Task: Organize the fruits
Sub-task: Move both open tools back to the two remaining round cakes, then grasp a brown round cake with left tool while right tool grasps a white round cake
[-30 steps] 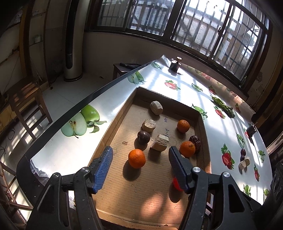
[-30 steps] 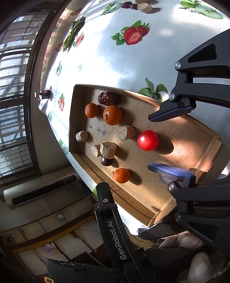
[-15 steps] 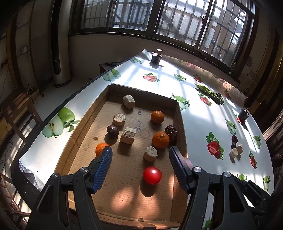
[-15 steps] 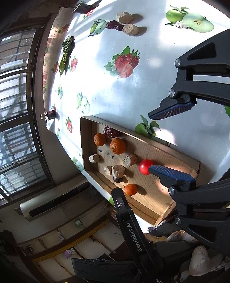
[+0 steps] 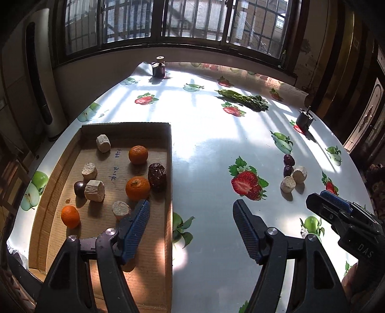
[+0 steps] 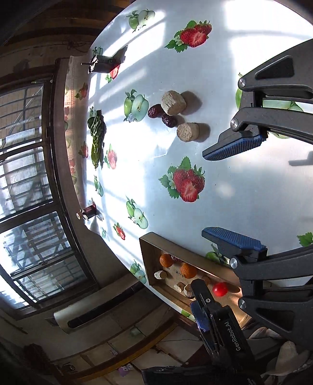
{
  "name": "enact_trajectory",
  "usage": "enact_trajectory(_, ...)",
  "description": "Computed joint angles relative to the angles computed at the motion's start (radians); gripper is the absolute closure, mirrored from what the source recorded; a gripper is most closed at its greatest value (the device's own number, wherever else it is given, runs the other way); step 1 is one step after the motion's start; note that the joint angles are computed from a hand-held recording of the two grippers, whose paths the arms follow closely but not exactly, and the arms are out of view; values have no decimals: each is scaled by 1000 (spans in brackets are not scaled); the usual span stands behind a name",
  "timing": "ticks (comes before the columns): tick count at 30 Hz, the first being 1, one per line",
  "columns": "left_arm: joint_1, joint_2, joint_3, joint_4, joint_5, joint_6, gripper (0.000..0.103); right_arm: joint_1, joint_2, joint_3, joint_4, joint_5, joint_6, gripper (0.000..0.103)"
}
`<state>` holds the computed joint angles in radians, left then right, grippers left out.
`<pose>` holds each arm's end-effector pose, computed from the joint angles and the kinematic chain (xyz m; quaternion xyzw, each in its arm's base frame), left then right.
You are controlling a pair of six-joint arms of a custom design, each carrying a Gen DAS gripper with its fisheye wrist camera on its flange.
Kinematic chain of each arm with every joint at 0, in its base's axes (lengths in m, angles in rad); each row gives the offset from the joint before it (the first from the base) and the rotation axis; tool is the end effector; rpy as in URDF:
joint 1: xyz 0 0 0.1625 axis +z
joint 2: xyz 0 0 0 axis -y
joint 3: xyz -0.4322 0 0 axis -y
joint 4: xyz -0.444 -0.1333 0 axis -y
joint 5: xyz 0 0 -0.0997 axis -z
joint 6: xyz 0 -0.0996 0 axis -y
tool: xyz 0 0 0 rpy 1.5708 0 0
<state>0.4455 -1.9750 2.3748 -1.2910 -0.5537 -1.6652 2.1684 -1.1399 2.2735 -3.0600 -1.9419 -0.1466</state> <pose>-0.1620 -0.3190 0.2837 -0.0632 0.8370 -0.4012 0.3668 0.3585 -0.3539 0.1007 0.3213 -0.9130 0.2100 0.1381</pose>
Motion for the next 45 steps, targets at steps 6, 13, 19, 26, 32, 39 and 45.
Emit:
enact_trajectory(6, 55, 104, 5, -264, -3, 222, 32, -49, -34, -10, -8, -48, -26, 41)
enact_trajectory(13, 132, 230, 3, -609, -46, 485, 32, -91, -13, -69, -29, -121, -77, 39)
enact_trajectory(19, 197, 373, -22, -856, -69, 680, 32, -142, 12, -126, -11, -115, -53, 38)
enact_trajectory(26, 284, 506, -58, -1078, -121, 864, 32, -177, 62, -148, 0, -75, -59, 38)
enact_trajectory(32, 329, 562, -67, -1205, -140, 965, 32, -206, 90, -155, 19, -62, -87, 38)
enact_trajectory(39, 339, 608, -67, -1342, -125, 1083, 43, -224, 94, -160, 50, -17, -108, 38)
enact_trajectory(45, 329, 573, -58, -1257, -74, 1036, 65, -220, 92, -153, 24, -35, -116, 38)
